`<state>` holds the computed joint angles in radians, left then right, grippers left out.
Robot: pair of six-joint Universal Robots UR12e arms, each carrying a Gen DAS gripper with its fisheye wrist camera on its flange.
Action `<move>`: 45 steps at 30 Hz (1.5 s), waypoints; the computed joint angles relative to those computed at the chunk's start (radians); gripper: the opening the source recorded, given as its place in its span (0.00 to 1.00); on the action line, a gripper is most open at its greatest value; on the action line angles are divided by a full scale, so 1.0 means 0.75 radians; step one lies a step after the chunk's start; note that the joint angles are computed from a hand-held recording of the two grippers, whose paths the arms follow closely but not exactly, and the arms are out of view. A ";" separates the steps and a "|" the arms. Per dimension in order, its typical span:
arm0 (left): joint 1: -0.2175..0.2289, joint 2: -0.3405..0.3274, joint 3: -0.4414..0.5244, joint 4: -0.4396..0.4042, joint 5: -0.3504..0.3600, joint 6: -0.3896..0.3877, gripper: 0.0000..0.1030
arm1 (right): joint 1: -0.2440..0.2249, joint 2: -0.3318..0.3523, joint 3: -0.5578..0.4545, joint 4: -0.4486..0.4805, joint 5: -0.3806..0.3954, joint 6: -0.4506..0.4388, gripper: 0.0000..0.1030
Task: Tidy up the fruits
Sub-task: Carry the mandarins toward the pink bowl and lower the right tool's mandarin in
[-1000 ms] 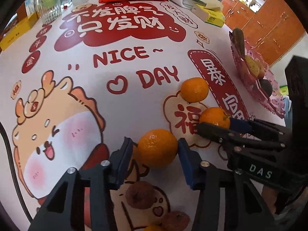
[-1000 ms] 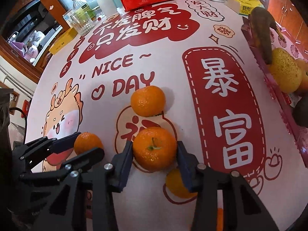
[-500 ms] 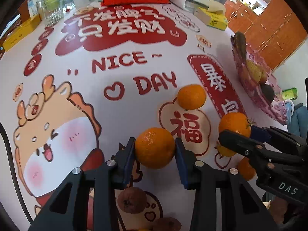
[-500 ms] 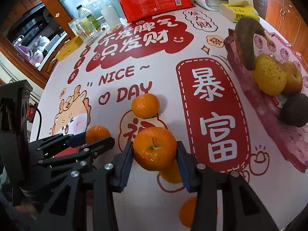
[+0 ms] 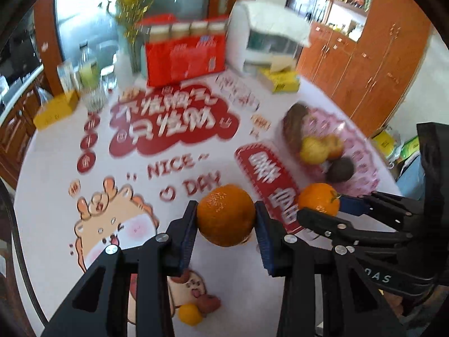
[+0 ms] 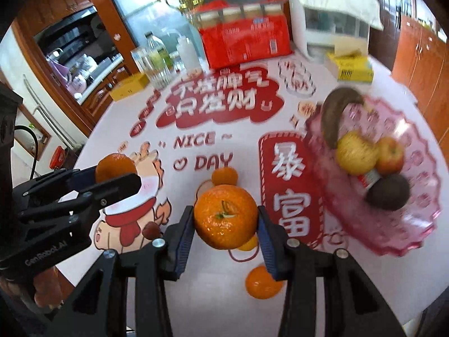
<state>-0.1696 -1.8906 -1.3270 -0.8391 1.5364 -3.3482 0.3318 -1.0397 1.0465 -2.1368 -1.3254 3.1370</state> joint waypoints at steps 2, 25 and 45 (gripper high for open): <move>-0.019 0.001 0.026 0.025 0.010 0.002 0.37 | -0.010 -0.023 0.014 -0.039 -0.002 -0.017 0.42; -0.246 -0.301 0.487 -0.052 0.125 0.006 0.37 | -0.225 -0.150 0.149 -0.215 -0.085 -0.083 0.42; -0.261 -0.501 0.681 -0.342 0.144 -0.114 0.37 | -0.292 -0.037 0.085 -0.016 -0.085 -0.104 0.42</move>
<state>-0.3657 -2.2661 -0.8166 -1.0959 1.6443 -3.4335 0.1131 -1.0674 1.1099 -2.1486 -1.3891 3.0592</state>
